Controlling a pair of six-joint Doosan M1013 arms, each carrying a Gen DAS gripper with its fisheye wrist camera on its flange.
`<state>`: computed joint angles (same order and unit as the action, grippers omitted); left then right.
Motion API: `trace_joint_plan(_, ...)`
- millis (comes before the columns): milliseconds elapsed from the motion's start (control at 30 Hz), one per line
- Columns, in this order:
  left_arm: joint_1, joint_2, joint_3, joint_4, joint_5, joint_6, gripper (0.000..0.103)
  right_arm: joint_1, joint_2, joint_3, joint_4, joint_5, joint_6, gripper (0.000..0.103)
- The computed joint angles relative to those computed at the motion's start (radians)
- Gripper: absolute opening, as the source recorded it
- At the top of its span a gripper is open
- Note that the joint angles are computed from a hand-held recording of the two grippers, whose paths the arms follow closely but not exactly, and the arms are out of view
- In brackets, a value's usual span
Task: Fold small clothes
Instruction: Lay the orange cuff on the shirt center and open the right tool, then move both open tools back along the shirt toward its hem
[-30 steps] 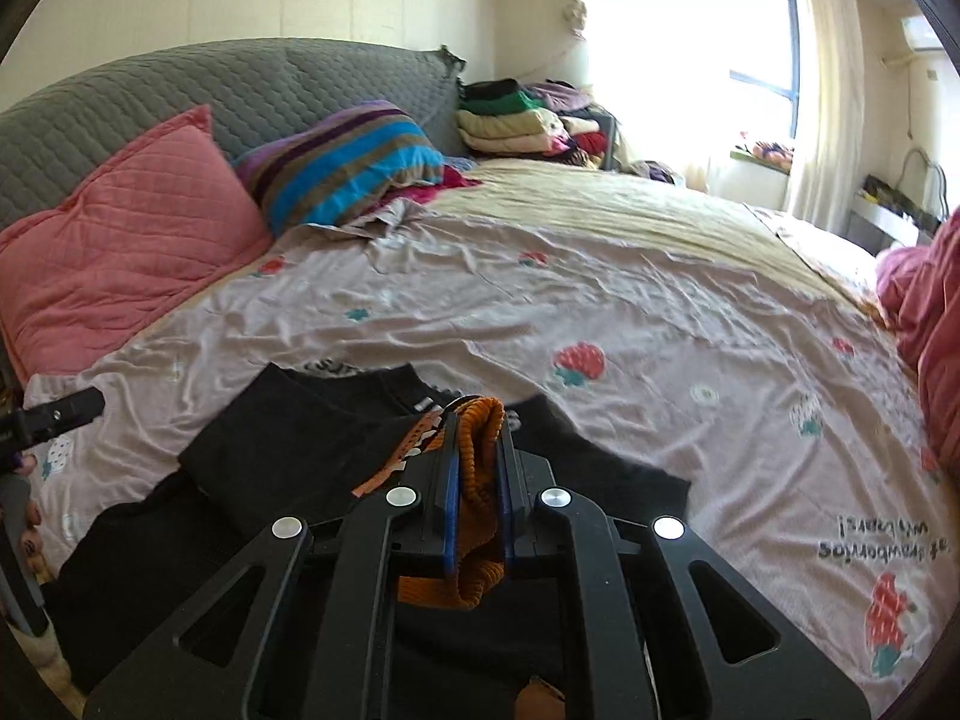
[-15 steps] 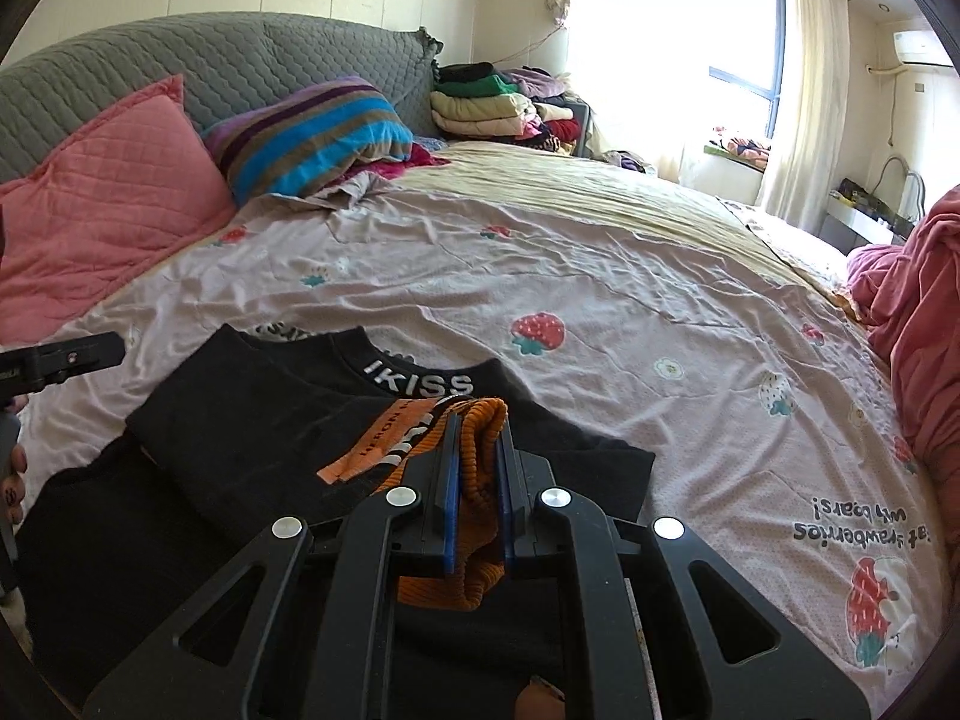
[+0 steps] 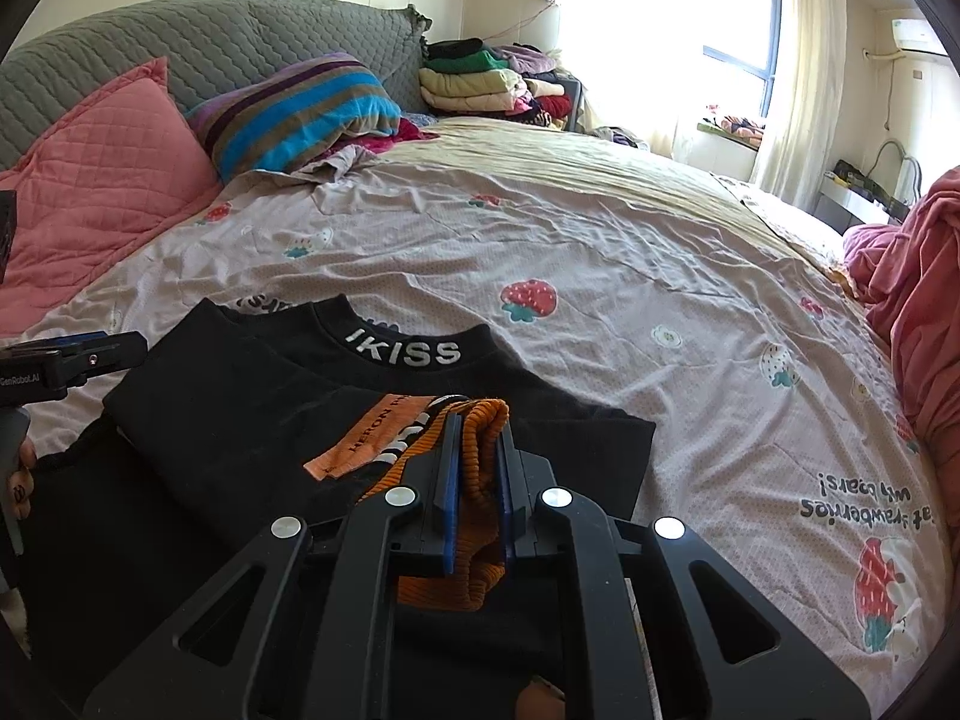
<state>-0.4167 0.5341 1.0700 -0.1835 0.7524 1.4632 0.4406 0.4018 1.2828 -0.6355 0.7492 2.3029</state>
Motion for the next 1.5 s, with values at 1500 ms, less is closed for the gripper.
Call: trace_joint_plan(1500, -0.003, 0.031, 0.0, -0.066, 0.146, 0.135, 0.064, -0.017, 0.055, -0.035, 0.383, 0.137, -0.119, 0.047)
